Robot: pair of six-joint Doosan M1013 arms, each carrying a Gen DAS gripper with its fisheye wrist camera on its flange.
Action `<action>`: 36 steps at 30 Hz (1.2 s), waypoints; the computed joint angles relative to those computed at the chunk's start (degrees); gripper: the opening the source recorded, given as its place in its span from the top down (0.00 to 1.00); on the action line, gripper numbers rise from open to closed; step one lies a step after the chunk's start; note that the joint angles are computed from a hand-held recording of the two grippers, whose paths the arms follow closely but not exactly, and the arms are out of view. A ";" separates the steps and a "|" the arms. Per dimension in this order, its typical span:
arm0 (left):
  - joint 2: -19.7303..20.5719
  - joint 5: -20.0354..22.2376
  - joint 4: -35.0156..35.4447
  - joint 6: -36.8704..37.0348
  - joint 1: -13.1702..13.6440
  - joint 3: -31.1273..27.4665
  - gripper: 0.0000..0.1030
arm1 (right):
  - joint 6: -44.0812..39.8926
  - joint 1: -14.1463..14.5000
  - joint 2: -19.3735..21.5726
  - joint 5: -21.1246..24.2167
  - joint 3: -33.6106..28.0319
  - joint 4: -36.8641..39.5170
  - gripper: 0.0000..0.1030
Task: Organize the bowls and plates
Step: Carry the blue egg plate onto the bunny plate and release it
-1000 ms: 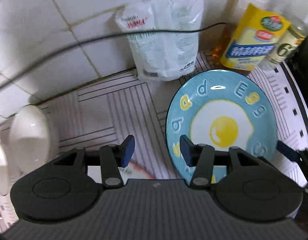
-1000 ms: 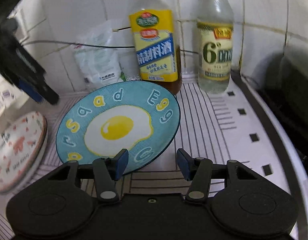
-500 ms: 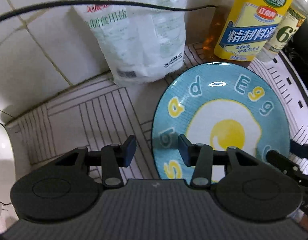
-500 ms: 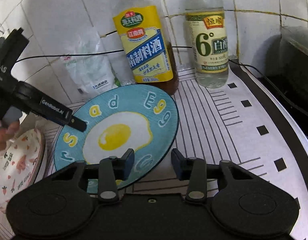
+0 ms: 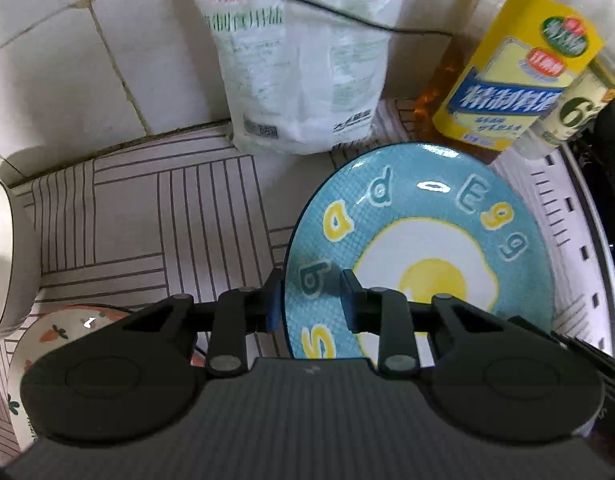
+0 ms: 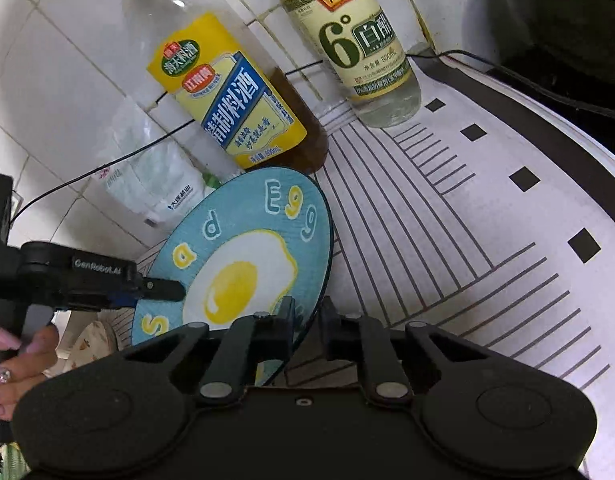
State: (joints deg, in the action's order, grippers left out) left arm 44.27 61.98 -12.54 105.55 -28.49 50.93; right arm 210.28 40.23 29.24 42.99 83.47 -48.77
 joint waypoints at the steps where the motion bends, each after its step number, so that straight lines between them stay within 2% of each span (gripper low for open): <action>1: -0.33 0.06 -1.11 0.22 0.25 0.26 0.73 | -0.66 -0.10 -0.23 -0.53 0.23 0.34 0.84; 4: -1.70 -0.64 -1.51 0.24 0.42 1.85 0.74 | -2.33 -0.13 -1.03 -1.79 0.96 0.97 0.83; 8: -5.75 -6.71 2.21 2.54 -0.41 7.66 0.74 | -5.40 1.26 -1.24 -0.25 0.27 -2.08 0.82; 13: -7.64 -5.20 -1.35 1.95 1.14 9.27 0.74 | -5.45 2.42 -2.28 -0.31 0.38 -3.17 0.82; 20: -11.76 -6.92 -2.97 -1.35 3.46 14.15 0.73 | -12.09 4.21 -1.94 0.90 -2.65 -2.23 0.82; 24: -13.59 -6.72 -4.97 -2.92 5.46 16.39 0.73 | -14.35 4.68 -1.49 -0.49 -4.04 -0.69 0.82; 28: -15.29 -6.78 -4.04 -4.65 6.95 19.00 0.73 | -19.45 4.60 -1.14 -3.70 -5.19 3.51 0.81; 32: -16.85 -7.83 -4.53 -6.91 8.98 21.85 0.73 | -25.08 4.99 0.10 -4.47 -7.37 6.45 0.81; 36: -17.86 -8.80 -0.02 -8.66 9.46 23.58 0.73 | -32.82 4.92 1.67 -6.02 -10.04 10.69 0.81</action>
State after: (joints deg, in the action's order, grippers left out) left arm 26.41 53.18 -12.56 96.89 -19.03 74.51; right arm 177.46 45.16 30.91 36.97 73.42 -38.08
